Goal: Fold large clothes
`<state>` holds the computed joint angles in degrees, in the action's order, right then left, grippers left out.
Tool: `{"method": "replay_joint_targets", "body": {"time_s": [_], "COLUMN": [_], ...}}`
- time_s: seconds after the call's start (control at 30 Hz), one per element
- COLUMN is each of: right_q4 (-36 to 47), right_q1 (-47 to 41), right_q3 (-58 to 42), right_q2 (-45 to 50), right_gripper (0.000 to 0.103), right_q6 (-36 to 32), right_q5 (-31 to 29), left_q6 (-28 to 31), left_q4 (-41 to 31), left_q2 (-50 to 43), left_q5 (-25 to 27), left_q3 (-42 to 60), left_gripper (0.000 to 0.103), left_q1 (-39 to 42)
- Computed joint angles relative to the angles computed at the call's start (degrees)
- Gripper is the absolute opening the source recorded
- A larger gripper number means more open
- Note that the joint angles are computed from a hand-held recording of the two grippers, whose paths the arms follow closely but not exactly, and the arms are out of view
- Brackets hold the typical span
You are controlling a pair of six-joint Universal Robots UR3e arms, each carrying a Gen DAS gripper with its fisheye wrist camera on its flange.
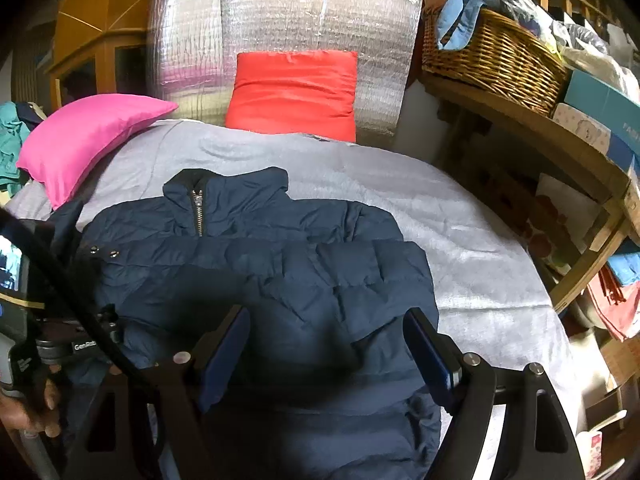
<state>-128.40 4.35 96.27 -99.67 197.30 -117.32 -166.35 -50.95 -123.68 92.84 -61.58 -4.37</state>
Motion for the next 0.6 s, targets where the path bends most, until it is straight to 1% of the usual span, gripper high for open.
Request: {"method": "replay_joint_targets", "body": {"time_s": [0.1, 0.2, 0.27, 0.33, 0.37, 0.4, 0.43, 0.47, 0.53, 0.6], "right_q4": [-0.2, -0.8, -1.6, -2.9, -4.1, -5.0, -4.0, -2.9, -4.1, -3.3], "right_q1": [0.1, -0.2, -2.5, -6.8, -8.7, -11.1, -12.3, -13.3, -15.9, -16.5], "right_q3": [-0.4, -0.4, 0.7, 3.2, 4.7, 6.2, 6.2, 6.0, 8.1, 7.9], "right_q2": [0.5, 1.2, 1.0, 0.4, 0.1, 0.4, 1.7, 2.7, 2.5, 1.3], "right_gripper": [0.082, 0.082, 0.082, 0.082, 0.082, 0.079, 0.070, 0.064, 0.063, 0.063], "right_q6": [0.0, 0.0, 0.0, 0.4, 0.5, 0.7, 1.0, 1.4, 2.4, 2.5], "right_q5": [0.0, 1.0, 5.2, 12.2, 15.3, 18.8, 20.1, 21.1, 24.6, 25.8], "left_q6": [-0.1, 0.6, 0.7, -0.6, -1.7, -2.8, -4.6, -6.4, -9.6, -12.9], "left_q4": [0.5, 1.9, 3.6, 3.6, 2.5, 1.7, -0.4, -2.9, -7.1, -12.9], "left_q2": [1.4, 4.3, 6.3, 7.2, 7.0, 6.4, 5.2, 3.2, -1.2, -6.8], "left_q5": [-1.0, -4.4, -6.4, -9.8, -11.6, -12.7, -14.1, -14.6, -14.2, -13.2], "left_q3": [-0.9, -2.7, -3.7, -2.7, -1.2, 0.1, 2.7, 6.3, 12.9, 21.8], "left_gripper": [0.103, 0.103, 0.103, 0.103, 0.103, 0.103, 0.103, 0.103, 0.103, 0.103], "left_q1": [0.5, 2.4, 4.5, 8.7, 11.1, 12.8, 15.6, 18.2, 21.6, 24.9]}}
